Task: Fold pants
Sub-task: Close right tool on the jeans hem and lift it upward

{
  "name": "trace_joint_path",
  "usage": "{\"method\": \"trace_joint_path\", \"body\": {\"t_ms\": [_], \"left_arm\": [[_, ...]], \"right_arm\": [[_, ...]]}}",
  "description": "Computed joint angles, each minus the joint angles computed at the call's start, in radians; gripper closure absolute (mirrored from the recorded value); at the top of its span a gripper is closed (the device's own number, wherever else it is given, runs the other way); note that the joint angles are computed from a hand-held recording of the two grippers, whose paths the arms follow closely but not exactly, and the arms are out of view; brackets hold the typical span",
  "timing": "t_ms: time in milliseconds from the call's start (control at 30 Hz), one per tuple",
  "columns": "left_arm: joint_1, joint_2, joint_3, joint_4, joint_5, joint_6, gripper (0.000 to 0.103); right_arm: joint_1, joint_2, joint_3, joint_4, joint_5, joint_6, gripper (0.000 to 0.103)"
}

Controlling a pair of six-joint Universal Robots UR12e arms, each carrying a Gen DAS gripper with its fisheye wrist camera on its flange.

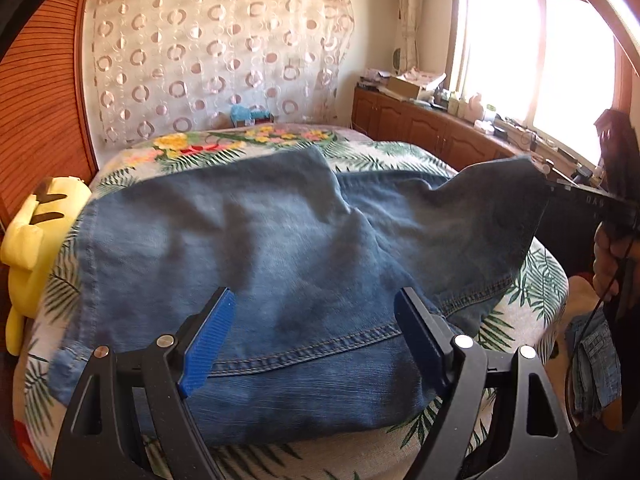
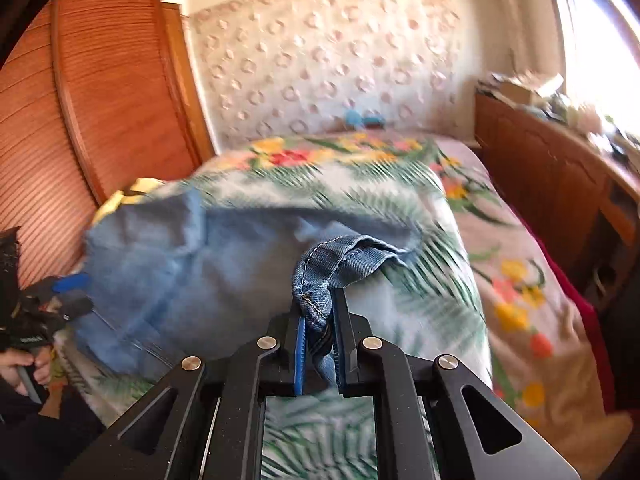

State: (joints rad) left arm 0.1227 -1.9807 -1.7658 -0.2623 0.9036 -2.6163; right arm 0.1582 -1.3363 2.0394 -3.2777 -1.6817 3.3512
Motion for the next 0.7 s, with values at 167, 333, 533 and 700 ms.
{"method": "trace_joint_path", "body": {"t_ms": [167, 333, 533, 700], "left_arm": [[0.018, -0.001, 0.003, 0.025, -0.008, -0.030, 0.021], [0.035, 0.001, -0.002, 0.055, -0.009, -0.060, 0.021], [0.057, -0.004, 0.002, 0.076, -0.008, -0.096, 0.021], [0.065, -0.013, 0.008, 0.074, -0.002, -0.107, 0.021]], "right_arm": [[0.033, 0.021, -0.071, -0.017, 0.073, -0.090, 0.092], [0.066, 0.054, -0.154, -0.008, 0.158, -0.167, 0.092], [0.097, 0.096, -0.235, 0.041, 0.229, -0.226, 0.092], [0.116, 0.127, -0.287, 0.147, 0.233, -0.253, 0.086]]}}
